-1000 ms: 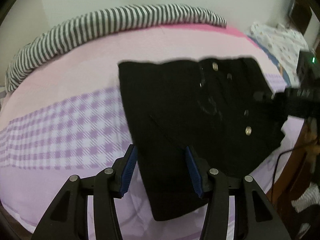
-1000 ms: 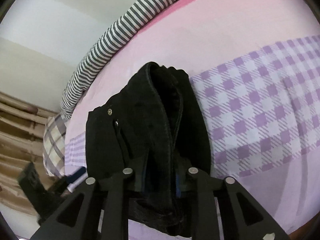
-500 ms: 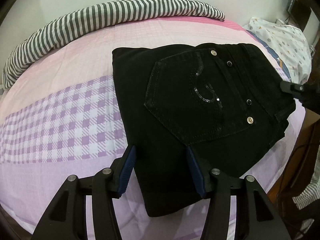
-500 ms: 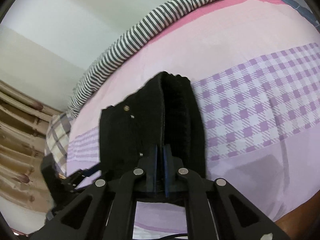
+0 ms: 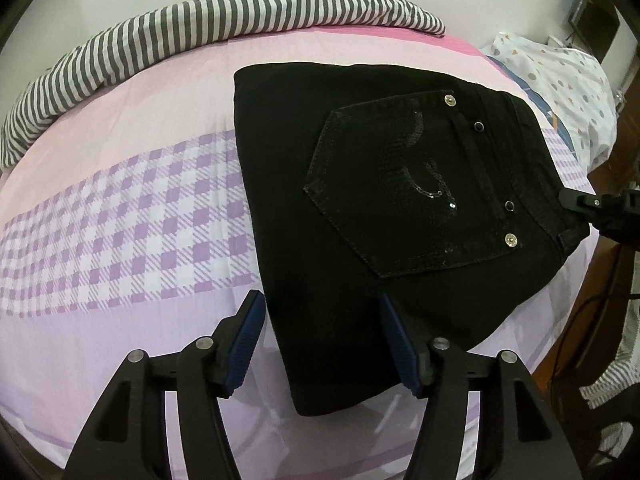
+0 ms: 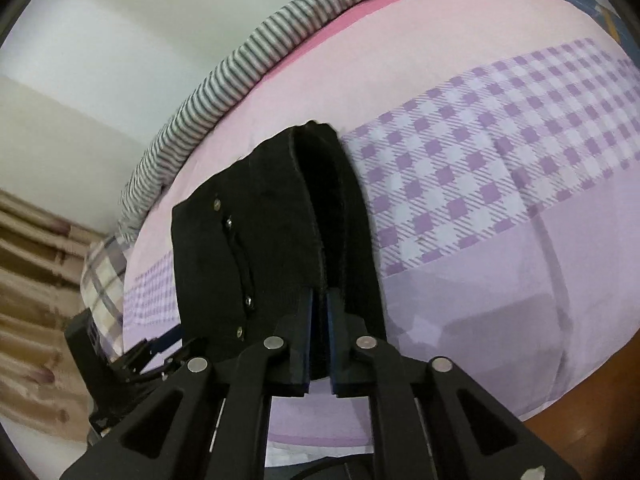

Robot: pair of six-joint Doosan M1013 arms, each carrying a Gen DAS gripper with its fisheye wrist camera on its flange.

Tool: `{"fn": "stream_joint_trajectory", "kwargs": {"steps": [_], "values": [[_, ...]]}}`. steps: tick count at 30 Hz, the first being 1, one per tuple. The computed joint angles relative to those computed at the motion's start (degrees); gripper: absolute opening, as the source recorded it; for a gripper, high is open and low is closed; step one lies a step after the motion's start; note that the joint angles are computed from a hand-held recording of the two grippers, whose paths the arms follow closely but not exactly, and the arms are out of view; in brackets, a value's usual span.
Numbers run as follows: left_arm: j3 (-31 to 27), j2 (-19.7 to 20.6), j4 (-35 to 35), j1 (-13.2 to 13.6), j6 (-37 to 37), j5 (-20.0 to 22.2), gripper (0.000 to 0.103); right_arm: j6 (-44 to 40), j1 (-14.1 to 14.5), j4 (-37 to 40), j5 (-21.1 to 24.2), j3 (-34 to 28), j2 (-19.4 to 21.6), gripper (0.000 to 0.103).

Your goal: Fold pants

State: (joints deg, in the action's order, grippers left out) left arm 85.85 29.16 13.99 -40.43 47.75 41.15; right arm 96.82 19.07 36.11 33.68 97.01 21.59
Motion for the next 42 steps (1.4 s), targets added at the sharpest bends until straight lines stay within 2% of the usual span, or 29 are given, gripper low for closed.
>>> {"fn": "stream_joint_trajectory", "kwargs": {"steps": [1,3,6,8,11,14,25,26,27,30,37,39,42], "values": [[0.1,0.0,-0.2,0.0,-0.1,-0.1,0.061,1.3,0.1,-1.3,0.2,-0.2,-0.1,0.015],[0.1,0.0,-0.3,0.1,-0.2,-0.2,0.061,1.6,0.0,-0.3,0.2,0.2,-0.6,0.028],[0.2,-0.1,-0.2,0.1,-0.2,-0.2,0.061,3.7,-0.2,-1.1,0.5,1.2,-1.6,0.031],[0.0,0.0,-0.6,0.1,0.0,-0.2,0.061,2.7,-0.6,1.7,0.8,2.2,-2.1,0.034],[0.0,0.0,-0.8,0.2,-0.1,-0.2,0.061,-1.6,-1.5,10.6,0.6,4.0,-2.4,0.035],[0.0,-0.1,-0.5,0.1,-0.4,-0.1,0.061,-3.1,-1.9,14.6,1.4,4.5,-2.2,0.038],[-0.2,0.0,-0.5,0.1,-0.4,0.2,0.062,-2.8,-1.2,13.1,1.8,2.1,0.5,0.045],[-0.2,0.0,-0.6,0.2,-0.4,0.2,0.062,-3.1,-1.2,13.3,1.8,2.0,0.7,0.042],[-0.1,0.0,-0.8,0.3,-0.3,0.2,0.062,-3.5,-1.1,13.2,1.7,1.9,0.7,0.032],[0.0,-0.1,-1.0,0.3,-0.3,0.1,0.062,-5.2,-0.4,12.1,0.8,1.6,0.2,0.024],[-0.3,-0.6,1.1,-0.5,0.2,1.1,0.062,3.1,1.7,0.8,-1.8,1.5,-2.0,0.020],[-0.4,-0.7,1.1,-0.8,1.5,0.9,0.062,6.2,1.9,-3.5,-1.3,1.4,-2.0,0.020],[-1.0,0.0,1.1,-1.0,3.2,1.8,0.062,7.5,1.2,-3.4,1.0,1.2,-0.8,0.020]]}}
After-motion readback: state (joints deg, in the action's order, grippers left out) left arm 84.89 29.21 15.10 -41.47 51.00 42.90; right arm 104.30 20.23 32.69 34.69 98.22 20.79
